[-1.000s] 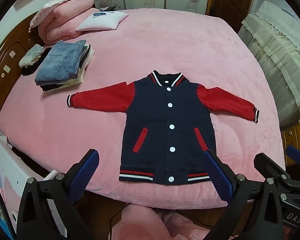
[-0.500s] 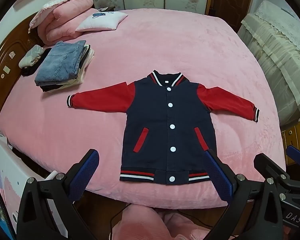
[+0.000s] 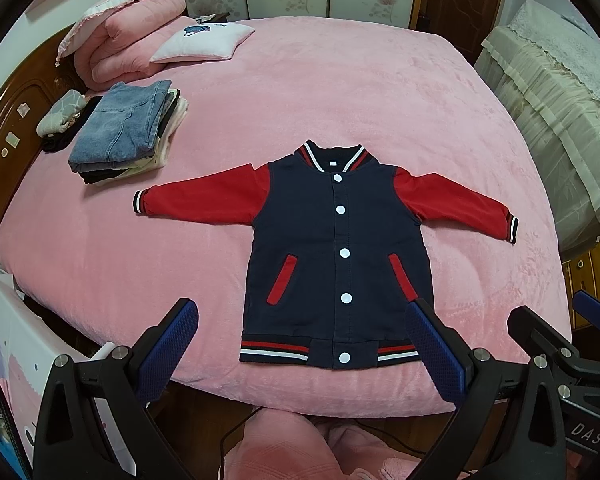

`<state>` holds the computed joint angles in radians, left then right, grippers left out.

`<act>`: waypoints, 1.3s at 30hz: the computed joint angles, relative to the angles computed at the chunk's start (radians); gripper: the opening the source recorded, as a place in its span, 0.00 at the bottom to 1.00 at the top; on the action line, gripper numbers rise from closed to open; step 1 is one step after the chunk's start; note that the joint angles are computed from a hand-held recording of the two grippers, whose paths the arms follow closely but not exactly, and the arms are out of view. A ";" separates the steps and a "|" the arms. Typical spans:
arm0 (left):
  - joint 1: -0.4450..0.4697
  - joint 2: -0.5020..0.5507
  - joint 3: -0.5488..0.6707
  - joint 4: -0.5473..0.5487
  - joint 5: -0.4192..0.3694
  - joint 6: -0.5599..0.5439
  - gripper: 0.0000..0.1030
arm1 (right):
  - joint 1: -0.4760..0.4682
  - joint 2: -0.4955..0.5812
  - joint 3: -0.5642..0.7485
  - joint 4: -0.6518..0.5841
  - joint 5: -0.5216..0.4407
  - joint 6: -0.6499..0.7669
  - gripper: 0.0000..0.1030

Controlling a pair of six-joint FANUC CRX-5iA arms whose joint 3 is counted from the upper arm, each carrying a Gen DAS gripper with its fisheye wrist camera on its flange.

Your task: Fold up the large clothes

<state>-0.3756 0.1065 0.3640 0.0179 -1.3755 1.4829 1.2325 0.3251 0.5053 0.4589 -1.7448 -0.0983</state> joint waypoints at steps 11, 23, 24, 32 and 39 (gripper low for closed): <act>0.000 0.001 0.001 0.001 -0.001 0.000 0.99 | 0.000 0.004 0.006 -0.003 -0.006 0.001 1.00; -0.017 -0.029 -0.025 -0.028 -0.008 0.025 0.99 | 0.018 -0.033 -0.051 0.010 -0.005 -0.010 1.00; -0.010 -0.032 -0.028 -0.027 -0.009 0.021 0.99 | 0.020 -0.039 -0.059 0.014 -0.005 -0.011 1.00; 0.036 -0.032 -0.035 -0.033 -0.073 0.045 0.99 | 0.007 0.015 -0.019 0.035 0.000 0.045 1.00; 0.170 -0.033 -0.147 0.064 -0.150 0.065 0.99 | 0.008 0.108 0.032 0.021 0.012 0.165 0.99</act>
